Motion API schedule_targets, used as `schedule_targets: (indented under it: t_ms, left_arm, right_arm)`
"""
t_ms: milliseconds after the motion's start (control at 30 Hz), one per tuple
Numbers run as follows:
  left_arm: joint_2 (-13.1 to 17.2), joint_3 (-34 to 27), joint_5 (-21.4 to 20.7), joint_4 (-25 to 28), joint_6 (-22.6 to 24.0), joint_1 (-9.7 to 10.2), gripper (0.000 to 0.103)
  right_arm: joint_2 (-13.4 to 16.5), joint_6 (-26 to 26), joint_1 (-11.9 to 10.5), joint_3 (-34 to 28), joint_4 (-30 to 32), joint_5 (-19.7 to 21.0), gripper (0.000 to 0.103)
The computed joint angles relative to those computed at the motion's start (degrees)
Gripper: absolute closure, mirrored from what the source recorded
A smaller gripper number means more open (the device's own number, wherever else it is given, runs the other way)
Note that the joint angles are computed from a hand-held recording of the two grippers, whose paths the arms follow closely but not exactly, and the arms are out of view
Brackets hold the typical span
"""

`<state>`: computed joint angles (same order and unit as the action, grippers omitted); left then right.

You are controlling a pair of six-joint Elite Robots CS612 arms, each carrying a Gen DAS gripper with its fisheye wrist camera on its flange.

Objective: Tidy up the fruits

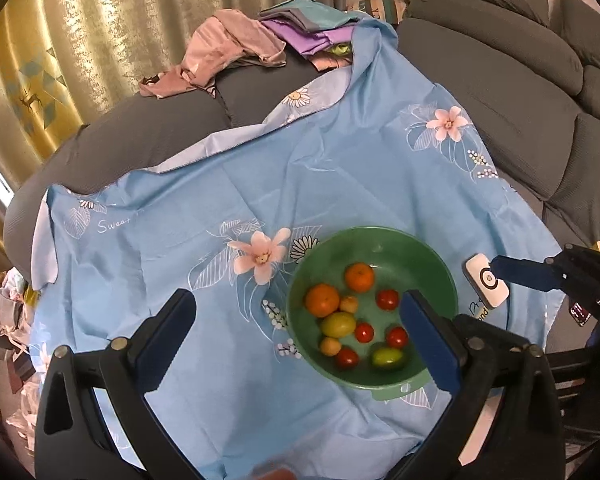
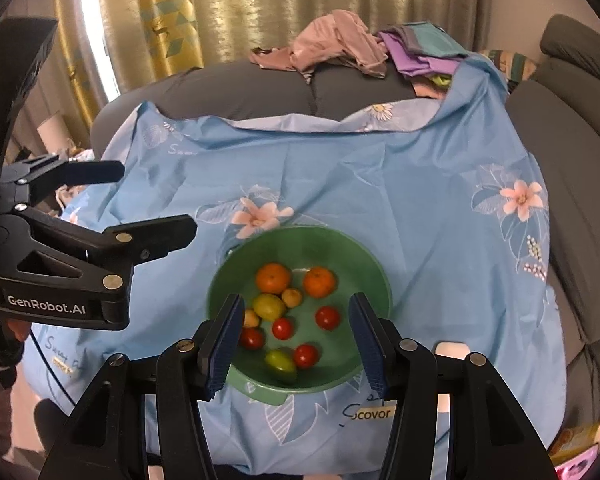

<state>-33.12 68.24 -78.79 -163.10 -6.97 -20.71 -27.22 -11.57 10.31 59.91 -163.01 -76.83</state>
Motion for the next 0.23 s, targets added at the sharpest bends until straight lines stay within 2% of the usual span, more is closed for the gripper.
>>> schedule_targets:
  t_ms: [233]
  left_arm:
    - [-0.1,-0.1,0.4,0.1,1.0,-0.21,0.001]
  right_arm:
    - [-0.4,0.0,0.0,0.4,-0.9,-0.1,0.048]
